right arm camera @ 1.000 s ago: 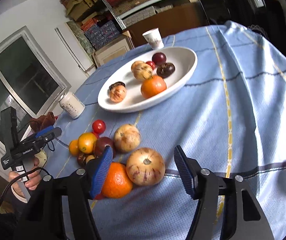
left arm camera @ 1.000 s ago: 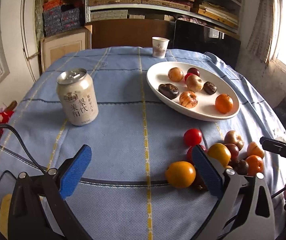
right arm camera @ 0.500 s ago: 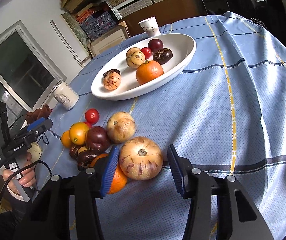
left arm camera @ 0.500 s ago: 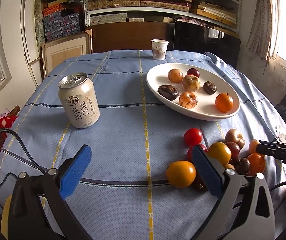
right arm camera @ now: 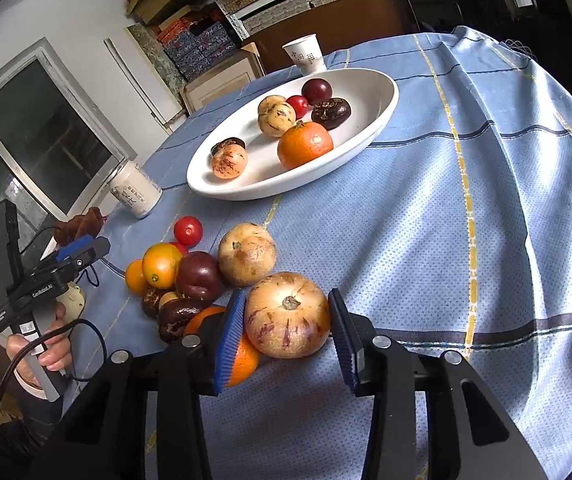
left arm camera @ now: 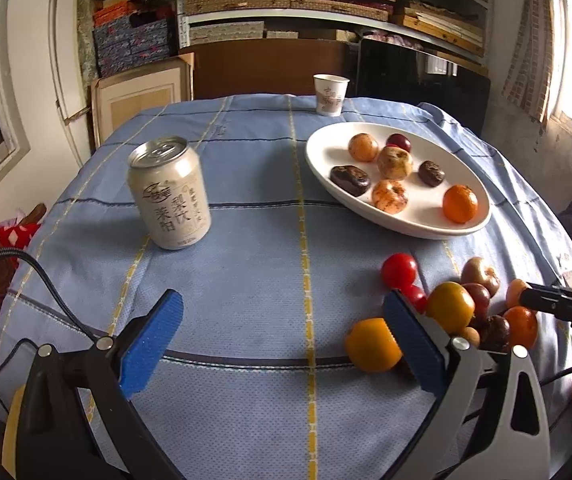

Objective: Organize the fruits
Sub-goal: 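Grasp the yellow-orange fruit with the left tool while the right tool holds the striped fruit, then carry both fruits onto the white plate and open both tools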

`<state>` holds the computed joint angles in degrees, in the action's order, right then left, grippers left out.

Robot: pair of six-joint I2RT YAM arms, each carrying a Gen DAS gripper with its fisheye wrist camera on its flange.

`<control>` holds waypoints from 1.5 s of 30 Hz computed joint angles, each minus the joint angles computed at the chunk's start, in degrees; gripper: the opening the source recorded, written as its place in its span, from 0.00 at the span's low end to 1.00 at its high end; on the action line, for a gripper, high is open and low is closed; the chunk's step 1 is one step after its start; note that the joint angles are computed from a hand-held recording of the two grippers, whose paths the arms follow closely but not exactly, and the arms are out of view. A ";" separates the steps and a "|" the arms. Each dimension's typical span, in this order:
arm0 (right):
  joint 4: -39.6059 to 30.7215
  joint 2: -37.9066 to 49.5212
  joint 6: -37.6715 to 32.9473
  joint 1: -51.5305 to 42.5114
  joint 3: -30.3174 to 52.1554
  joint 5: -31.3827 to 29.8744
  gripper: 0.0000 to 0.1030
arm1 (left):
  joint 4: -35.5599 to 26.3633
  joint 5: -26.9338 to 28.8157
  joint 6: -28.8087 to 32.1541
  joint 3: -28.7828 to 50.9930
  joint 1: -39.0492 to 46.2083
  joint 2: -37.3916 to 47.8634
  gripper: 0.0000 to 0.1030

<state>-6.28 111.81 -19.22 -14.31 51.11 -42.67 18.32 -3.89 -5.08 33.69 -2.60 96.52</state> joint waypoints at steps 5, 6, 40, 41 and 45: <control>1.24 -0.96 1.46 -1.75 -0.40 -2.04 0.41 | -0.07 4.19 2.56 -0.76 0.94 -0.83 0.95; 1.23 -1.11 1.24 -1.72 -0.54 -1.84 0.41 | 0.64 4.09 3.72 -1.35 0.22 -1.05 0.95; 2.24 -2.90 -0.02 -1.33 -2.44 -0.34 0.41 | -3.39 11.14 7.74 3.13 -3.58 7.02 0.43; 2.36 -2.91 0.03 -1.31 -2.49 -0.29 0.41 | -3.90 12.95 7.71 3.44 -2.95 7.19 0.40; 2.54 -2.97 0.13 -1.41 -2.60 -0.39 0.41 | -3.31 12.05 7.57 3.03 -3.52 7.09 0.39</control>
<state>-3.74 108.84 -19.09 -15.72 48.51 -43.06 15.02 8.16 2.48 36.72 -6.12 103.61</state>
